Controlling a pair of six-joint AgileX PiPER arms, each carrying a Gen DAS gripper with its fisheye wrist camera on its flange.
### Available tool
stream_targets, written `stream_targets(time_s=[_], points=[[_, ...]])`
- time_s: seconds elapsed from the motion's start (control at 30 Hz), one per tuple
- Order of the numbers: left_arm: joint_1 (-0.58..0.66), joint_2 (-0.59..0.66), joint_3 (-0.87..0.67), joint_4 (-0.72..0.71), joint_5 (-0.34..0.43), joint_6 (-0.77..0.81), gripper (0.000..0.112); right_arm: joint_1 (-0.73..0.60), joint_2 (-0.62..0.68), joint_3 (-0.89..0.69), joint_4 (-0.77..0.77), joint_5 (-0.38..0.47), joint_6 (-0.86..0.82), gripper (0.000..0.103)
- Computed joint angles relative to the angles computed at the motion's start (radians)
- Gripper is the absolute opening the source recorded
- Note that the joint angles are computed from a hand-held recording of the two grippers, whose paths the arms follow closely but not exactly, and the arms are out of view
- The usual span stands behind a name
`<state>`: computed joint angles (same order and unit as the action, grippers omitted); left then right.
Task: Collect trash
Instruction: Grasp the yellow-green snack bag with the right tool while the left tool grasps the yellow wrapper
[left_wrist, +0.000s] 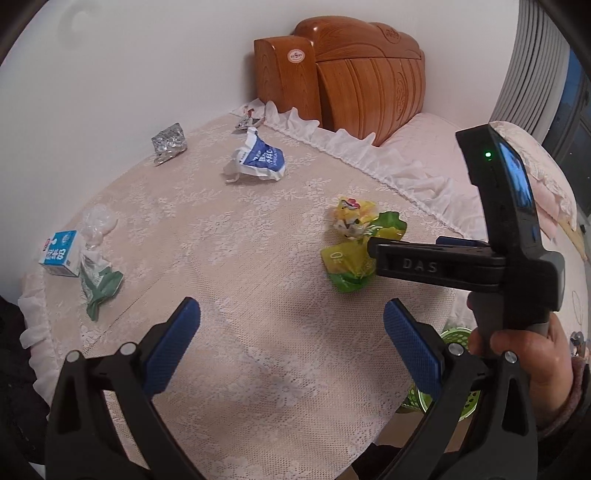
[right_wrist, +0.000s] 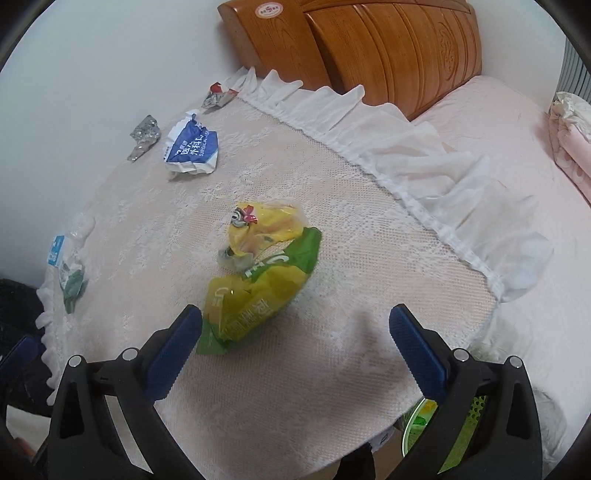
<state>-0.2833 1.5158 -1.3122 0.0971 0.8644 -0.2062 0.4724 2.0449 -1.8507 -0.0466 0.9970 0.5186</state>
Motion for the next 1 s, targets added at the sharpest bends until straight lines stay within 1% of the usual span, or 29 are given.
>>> stream_targets(time_s=[0.1, 0.17, 0.2, 0.23, 0.27, 0.33, 0.4, 0.53, 0.6, 0.7, 0.8, 0.9, 1.0], points=[[0.026, -0.004, 0.010, 0.004, -0.007, 0.007, 0.095, 0.035, 0.080, -0.097, -0.058, 0.047, 0.083, 0.100], [0.042, -0.005, 0.014, -0.001, -0.012, 0.016, 0.095, 0.045, 0.113, -0.133, -0.073, 0.069, 0.098, 0.092], [0.049, -0.004, 0.014, -0.008, -0.013, 0.022, 0.095, 0.049, 0.124, -0.144, -0.078, 0.078, 0.098, 0.084], [0.057, -0.002, 0.014, -0.015, -0.014, 0.030, 0.095, 0.051, 0.127, -0.142, -0.086, 0.075, 0.098, 0.080], [0.063, -0.001, 0.014, -0.020, -0.014, 0.035, 0.095, 0.056, 0.121, -0.131, -0.099, 0.065, 0.101, 0.079], [0.070, 0.006, 0.010, -0.026, -0.017, 0.042, 0.095, 0.053, 0.110, -0.106, -0.094, 0.045, 0.093, 0.065], [0.072, 0.017, 0.000, -0.031, -0.019, 0.051, 0.095, 0.039, 0.093, -0.080, -0.061, 0.026, 0.068, 0.054], [0.052, 0.040, -0.027, -0.022, -0.033, 0.056, 0.095, 0.015, 0.055, -0.016, -0.015, -0.015, 0.040, 0.053], [0.045, 0.062, -0.052, -0.031, -0.038, 0.071, 0.095, -0.005, 0.006, 0.056, 0.017, -0.058, 0.026, 0.053], [0.031, 0.124, -0.114, -0.052, -0.034, 0.090, 0.095, -0.015, -0.061, 0.131, -0.016, -0.086, 0.029, 0.053], [0.009, 0.222, -0.207, -0.086, -0.029, 0.118, 0.095, -0.032, -0.185, 0.260, -0.100, -0.103, 0.055, 0.053], [-0.027, 0.349, -0.326, -0.097, -0.015, 0.123, 0.095, -0.053, -0.280, 0.352, -0.172, -0.088, 0.094, 0.053], [-0.047, 0.498, -0.483, -0.115, 0.045, 0.112, 0.095, -0.082, -0.373, 0.452, -0.239, -0.065, 0.134, 0.053]])
